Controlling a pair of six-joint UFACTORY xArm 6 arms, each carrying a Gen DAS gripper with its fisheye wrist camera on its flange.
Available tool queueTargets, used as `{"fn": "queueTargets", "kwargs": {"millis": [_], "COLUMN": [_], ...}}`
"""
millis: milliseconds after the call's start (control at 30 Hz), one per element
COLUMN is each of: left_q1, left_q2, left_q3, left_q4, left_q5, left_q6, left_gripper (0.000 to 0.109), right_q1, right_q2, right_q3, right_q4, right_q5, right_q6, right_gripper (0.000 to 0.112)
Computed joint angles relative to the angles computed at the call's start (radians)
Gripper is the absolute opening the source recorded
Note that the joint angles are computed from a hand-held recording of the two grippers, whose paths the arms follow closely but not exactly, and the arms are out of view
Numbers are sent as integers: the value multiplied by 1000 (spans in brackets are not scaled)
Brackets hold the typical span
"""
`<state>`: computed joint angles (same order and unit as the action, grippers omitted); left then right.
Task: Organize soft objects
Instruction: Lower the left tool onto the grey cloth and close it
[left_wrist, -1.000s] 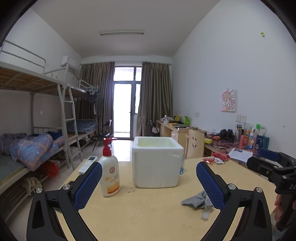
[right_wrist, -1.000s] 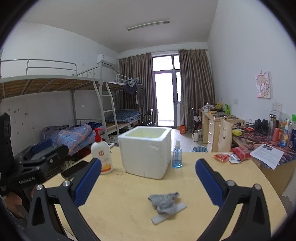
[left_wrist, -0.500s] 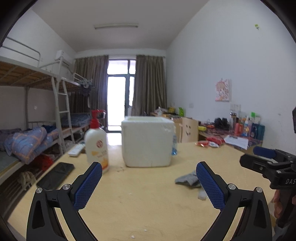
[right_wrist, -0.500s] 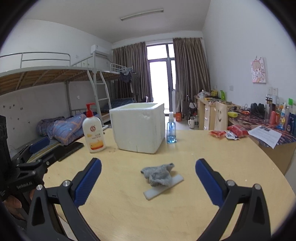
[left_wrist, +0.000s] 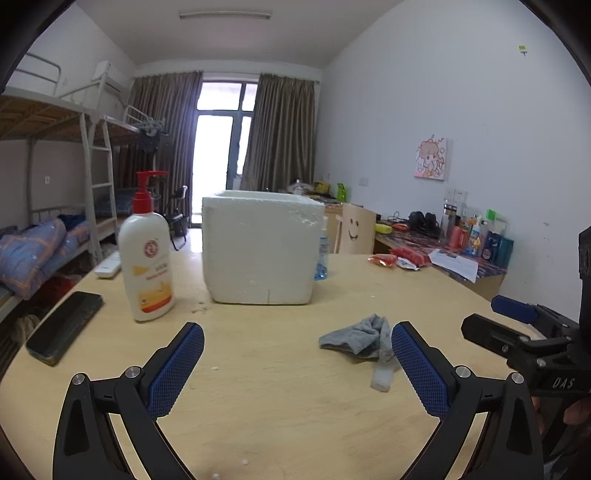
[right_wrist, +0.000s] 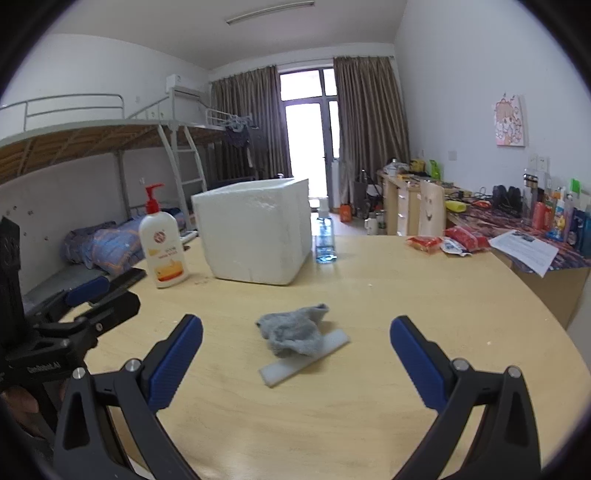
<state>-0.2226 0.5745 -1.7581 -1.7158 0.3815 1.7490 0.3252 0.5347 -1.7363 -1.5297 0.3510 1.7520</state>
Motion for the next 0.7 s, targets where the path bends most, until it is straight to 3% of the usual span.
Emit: {"fn": "queueTargets", "kwargs": {"millis": [200, 400, 533, 700], "left_q1": [-16, -36, -44, -41], "left_q2": [41, 92, 160, 269], "left_q3": [-59, -121, -216, -386], "left_q4": [184, 342, 553, 728], "left_q5": [37, 70, 109, 176], "left_q6": [-172, -262, -415, -601], "left_gripper": [102, 102, 102, 102], "right_q1": [-24, -39, -53, -79], "right_q2": [-3, 8, 13, 11], "right_q3": [8, 10, 20, 42], "right_q4": [23, 73, 126, 134], "right_q5": [-42, -49, -49, -83], "right_q6": [-12, -48, -79, -47], "right_gripper": [103, 103, 103, 103]}}
